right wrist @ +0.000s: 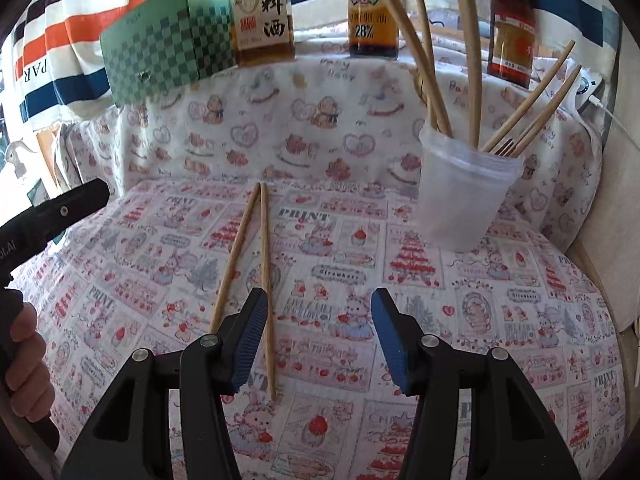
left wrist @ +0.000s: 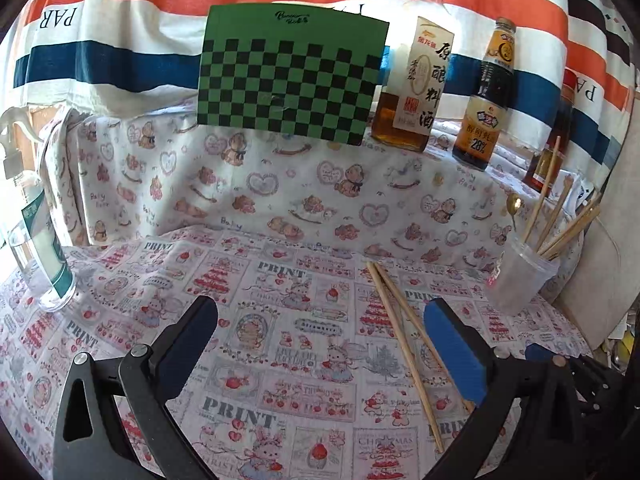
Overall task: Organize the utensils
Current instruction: 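Withdraw both tools from the cup back over the remaining chopsticks, then close the right tool on a bamboo chopstick while the left tool grasps the last chopstick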
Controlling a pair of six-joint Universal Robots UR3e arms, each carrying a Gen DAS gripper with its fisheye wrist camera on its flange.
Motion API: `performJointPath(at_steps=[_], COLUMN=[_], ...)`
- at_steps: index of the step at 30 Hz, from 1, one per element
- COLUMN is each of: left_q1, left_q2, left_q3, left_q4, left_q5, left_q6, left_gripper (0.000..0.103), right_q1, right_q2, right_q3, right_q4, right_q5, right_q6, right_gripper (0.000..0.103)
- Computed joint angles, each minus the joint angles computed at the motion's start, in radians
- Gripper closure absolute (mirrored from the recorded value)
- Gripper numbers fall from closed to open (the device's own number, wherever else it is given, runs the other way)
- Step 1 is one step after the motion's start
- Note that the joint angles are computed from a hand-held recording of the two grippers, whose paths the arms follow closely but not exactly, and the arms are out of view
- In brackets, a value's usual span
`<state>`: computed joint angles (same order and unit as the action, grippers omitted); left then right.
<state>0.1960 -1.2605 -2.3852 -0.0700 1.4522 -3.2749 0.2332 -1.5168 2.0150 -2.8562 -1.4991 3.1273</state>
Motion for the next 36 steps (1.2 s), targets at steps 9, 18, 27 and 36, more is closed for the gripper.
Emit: performJointPath(at_steps=[9,18,27,36], left_q1=[-0.008,-0.007,-0.070,-0.129], left_q2=[-0.118,-0.134,-0.180,-0.225], left_q3=[0.051,0.067,0.070,0.133], left_q4=[-0.024,-0.076,-0.048,-0.202], left_q5=[0.063,0.024,0.005,-0.030], left_q6=[0.040,0.059,0.110,0.159], left_gripper=[0.001,0.001,0.001,0.001], right_q1=[0.048,0.068,0.049,-0.031], right_q2=[0.055,0.101,0.088,-0.040], right_q3=[-0.027,-0.070,-0.052,0.057], right_q4=[0.064,0.103,0.072,-0.091], right_q5=[0.020,-0.011,-0.059,-0.035], right_q6=[-0.069,-0.059,0.007,0.062], right_gripper=[0.061,0.072,0.096,0.097])
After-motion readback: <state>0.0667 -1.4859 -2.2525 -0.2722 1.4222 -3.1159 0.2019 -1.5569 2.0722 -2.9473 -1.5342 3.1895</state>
